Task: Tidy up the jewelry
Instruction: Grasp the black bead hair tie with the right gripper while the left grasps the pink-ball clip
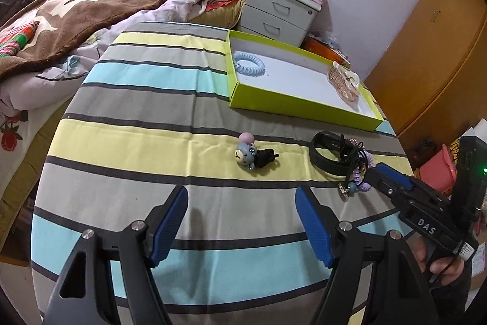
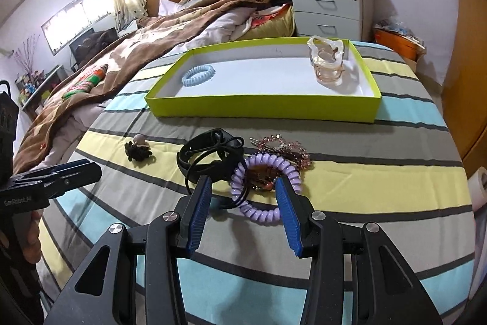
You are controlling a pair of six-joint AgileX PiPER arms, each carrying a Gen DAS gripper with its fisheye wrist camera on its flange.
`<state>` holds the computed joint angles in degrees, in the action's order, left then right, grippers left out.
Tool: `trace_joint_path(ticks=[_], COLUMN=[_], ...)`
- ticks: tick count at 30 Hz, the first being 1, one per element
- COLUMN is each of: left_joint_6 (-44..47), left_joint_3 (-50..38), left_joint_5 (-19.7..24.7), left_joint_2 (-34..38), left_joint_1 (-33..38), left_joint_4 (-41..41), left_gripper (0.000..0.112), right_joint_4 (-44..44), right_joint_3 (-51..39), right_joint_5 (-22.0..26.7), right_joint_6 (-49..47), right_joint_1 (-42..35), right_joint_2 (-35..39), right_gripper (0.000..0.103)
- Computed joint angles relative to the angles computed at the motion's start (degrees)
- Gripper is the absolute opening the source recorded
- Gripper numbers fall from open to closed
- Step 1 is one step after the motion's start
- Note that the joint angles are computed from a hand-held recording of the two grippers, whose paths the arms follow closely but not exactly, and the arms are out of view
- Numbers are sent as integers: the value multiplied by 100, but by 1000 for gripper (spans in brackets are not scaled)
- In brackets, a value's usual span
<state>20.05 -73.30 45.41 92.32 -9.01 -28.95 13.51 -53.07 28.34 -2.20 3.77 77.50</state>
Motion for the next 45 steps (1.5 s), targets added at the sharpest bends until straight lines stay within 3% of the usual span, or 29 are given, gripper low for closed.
trace_joint_path(ticks=[3, 5, 10, 19, 31, 45], left_joint_6=[-20, -33, -94, -265, -751, -1621], left_joint_3=[-39, -56, -118, -348, -835, -1499], left_joint_5=[14, 44, 109, 129, 119, 20], left_joint_2=[48, 89, 166, 354, 778, 1272], left_joint_1=[8, 16, 29, -75, -235, -868], left_joint_4=[15, 4, 35, 249, 557, 1672], left_gripper=[74, 74, 72, 60, 60, 57], right_joint_4=[-110, -207, -428, -43, 807, 945], right_joint_3=[-59, -85, -114, -33, 62, -2], right_joint_5=[13, 14, 18, -119, -139, -159], right_joint_6=[73, 143, 285, -87, -792, -912], right_joint_1=[105, 155, 259, 179, -163, -312], right_joint_2=[87, 125, 147, 9, -543, -658], right_gripper=[34, 33, 7, 4, 4, 4])
